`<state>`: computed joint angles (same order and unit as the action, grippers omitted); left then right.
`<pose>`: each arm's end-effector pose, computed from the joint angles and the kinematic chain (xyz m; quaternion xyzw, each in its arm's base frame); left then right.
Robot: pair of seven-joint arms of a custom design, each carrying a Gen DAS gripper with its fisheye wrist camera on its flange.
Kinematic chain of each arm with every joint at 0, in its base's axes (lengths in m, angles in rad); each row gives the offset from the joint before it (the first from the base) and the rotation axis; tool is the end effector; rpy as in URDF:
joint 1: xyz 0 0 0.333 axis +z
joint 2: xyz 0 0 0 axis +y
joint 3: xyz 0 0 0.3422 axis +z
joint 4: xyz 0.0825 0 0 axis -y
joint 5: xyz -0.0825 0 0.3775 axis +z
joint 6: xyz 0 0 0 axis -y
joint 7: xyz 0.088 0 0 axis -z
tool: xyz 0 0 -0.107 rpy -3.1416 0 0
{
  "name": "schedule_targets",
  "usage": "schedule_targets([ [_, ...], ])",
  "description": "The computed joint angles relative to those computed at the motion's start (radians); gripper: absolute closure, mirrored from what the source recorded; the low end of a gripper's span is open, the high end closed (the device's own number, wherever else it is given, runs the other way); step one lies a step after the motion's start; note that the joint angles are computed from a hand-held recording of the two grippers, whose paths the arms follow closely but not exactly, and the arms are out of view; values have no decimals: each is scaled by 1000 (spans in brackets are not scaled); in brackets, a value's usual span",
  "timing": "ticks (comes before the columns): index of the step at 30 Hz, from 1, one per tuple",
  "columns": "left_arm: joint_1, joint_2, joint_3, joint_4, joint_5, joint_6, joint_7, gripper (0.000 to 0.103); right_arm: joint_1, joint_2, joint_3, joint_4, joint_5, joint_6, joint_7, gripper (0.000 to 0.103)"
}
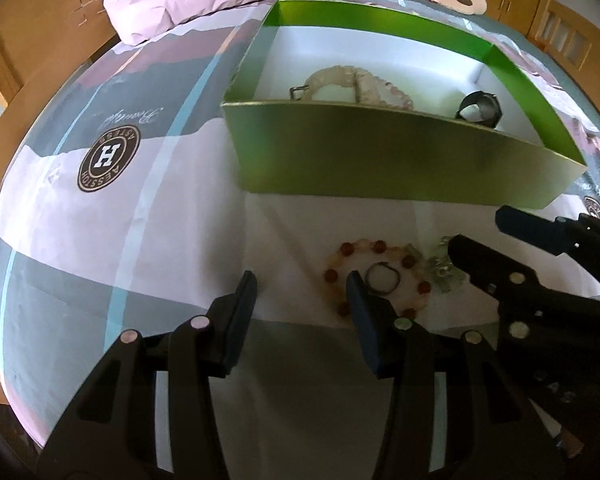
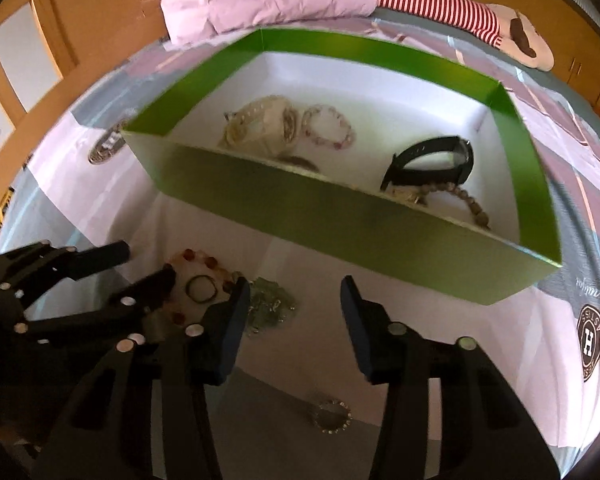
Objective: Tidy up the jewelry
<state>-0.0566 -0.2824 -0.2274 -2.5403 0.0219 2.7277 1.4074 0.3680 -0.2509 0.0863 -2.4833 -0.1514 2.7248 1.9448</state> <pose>0.4364 -0.1318 0.4500 -0.6363 0.7357 -0.1733 0.1542 0.4205 0.2133 0.4645 -0.7518 0.6108 -0.1410 0.2046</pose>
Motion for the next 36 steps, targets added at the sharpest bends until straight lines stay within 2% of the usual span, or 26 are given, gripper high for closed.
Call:
schedule_targets([
  [2,-16,8,16,2,-33,3,28,56,22,3,-19,-9,50,2,-40,74],
  [3,-13,9,13,1,-29,5,27,55,31,-1,-26,-19,68,5,-64,88],
  [4,-10,11,7,-1,-20,9,25,55,25,-4,-20,-23,60,5,-63,94],
  [7,0,12,-6,-4,6,17,10,55,8,-33,-9,-47,37,-3,-42,96],
  [9,4,10,-10,-9,22,21,4,64,0,-60,-9,-67,31,-10,-25,97],
  [10,-3,7,-3,-11,12,21,15,77,1,-84,-17,-84,39,-12,-25,99],
  [12,-13,-1,4,-13,-5,10,26,91,0,-119,-30,-107,50,-15,-26,103],
  [16,-40,-37,27,-36,-71,-9,74,94,-11,-214,-49,-162,66,-16,-12,103],
  [19,-85,-109,57,-80,-162,-15,136,95,-25,-287,-54,-194,58,-20,2,103],
  [23,-102,-179,54,-115,-224,-35,171,95,-22,-311,-64,-194,55,-45,-2,103],
  [27,-108,-211,42,-131,-251,-57,192,94,-3,-268,-59,-170,54,-40,-23,101],
  [29,-93,-208,29,-134,-240,-58,184,94,2,-228,-46,-154,51,-22,-22,92],
  [31,-78,-198,20,-134,-231,-57,170,91,7,-188,-32,-134,46,-14,-17,73],
  [33,-74,-192,25,-137,-232,-49,170,85,-1,-148,-7,-112,20,-15,-2,63],
  [36,-62,-175,18,-132,-220,-35,156,73,-35,-94,39,-78,-59,-29,62,62],
])
